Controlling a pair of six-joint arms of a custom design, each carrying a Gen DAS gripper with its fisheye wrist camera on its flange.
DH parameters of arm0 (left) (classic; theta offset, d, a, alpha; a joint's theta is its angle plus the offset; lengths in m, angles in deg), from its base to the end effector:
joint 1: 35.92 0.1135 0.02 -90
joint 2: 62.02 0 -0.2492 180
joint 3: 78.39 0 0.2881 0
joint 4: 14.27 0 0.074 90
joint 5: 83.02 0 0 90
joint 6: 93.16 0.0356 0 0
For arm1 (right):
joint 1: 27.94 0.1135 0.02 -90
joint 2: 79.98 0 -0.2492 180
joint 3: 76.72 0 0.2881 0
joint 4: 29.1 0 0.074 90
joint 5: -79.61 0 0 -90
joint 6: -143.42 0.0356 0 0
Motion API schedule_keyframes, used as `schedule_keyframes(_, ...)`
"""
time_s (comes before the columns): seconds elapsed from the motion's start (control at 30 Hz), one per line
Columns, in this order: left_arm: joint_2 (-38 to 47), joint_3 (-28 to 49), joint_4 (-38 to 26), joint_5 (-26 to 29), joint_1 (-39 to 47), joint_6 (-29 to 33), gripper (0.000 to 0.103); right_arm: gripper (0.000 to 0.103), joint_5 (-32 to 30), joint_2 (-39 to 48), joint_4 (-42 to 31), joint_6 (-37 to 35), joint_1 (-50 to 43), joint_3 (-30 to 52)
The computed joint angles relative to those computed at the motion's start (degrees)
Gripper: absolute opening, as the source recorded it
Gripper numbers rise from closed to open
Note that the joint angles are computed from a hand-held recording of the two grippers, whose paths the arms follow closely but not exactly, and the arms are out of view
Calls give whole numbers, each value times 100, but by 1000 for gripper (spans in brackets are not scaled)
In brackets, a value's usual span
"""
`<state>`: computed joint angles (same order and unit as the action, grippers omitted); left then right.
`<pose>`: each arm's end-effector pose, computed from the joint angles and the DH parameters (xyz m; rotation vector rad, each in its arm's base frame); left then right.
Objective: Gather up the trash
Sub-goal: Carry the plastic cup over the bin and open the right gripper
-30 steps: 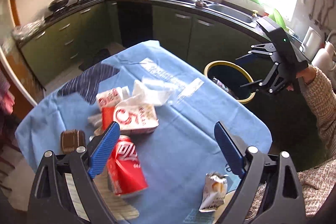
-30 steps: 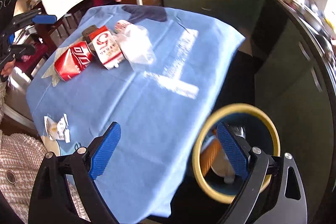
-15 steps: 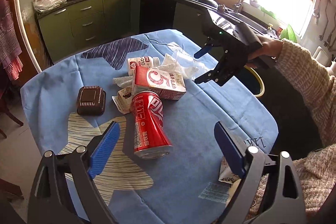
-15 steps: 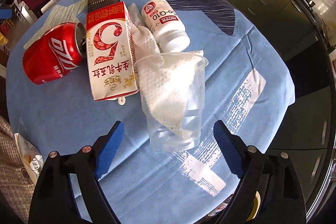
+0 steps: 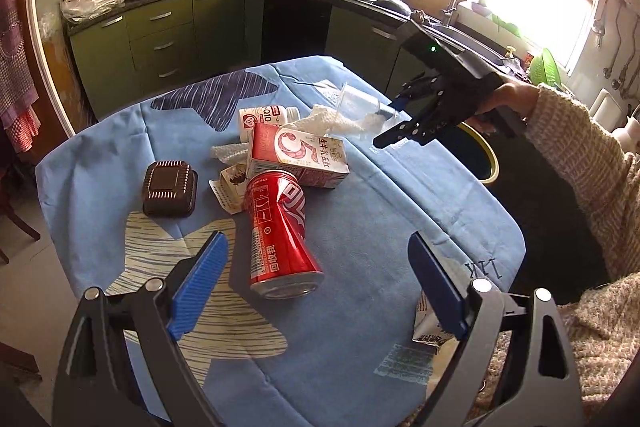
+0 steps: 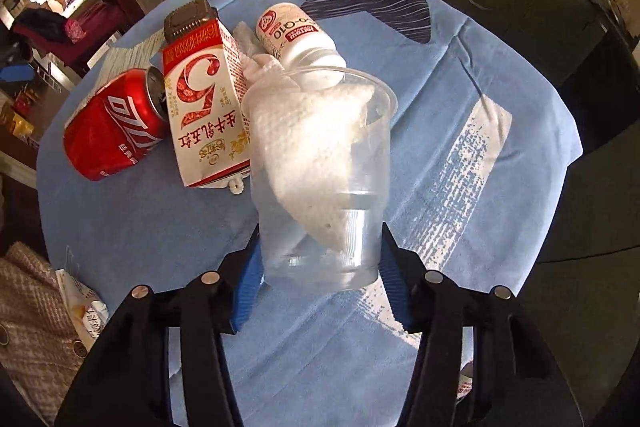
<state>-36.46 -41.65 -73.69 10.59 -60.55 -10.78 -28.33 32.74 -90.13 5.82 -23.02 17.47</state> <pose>0.1361 -0.0649 0.1952 0.3895 2.4066 -0.3321 0.4065 0.0460 0.1457 -1.2940 2.5302 0.3233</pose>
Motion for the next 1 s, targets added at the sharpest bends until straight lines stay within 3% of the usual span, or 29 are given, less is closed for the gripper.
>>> schedule_keyframes(0.3,-135,3,-58,-162,-283,-118,87,53,182,-1025,-279,17,-98,-575)
schedule_keyframes(0.6,-161,70,-106,-297,-530,-186,87,53,-248,-1807,-511,-300,-1002,-1214)
schedule_keyframes(0.77,9,139,22,-464,-906,-292,87,54,-55,-1611,-300,-377,-2113,-1177)
schedule_keyframes(1.0,391,274,248,-650,-1209,-402,87,54,691,-335,310,-241,-3224,-678)
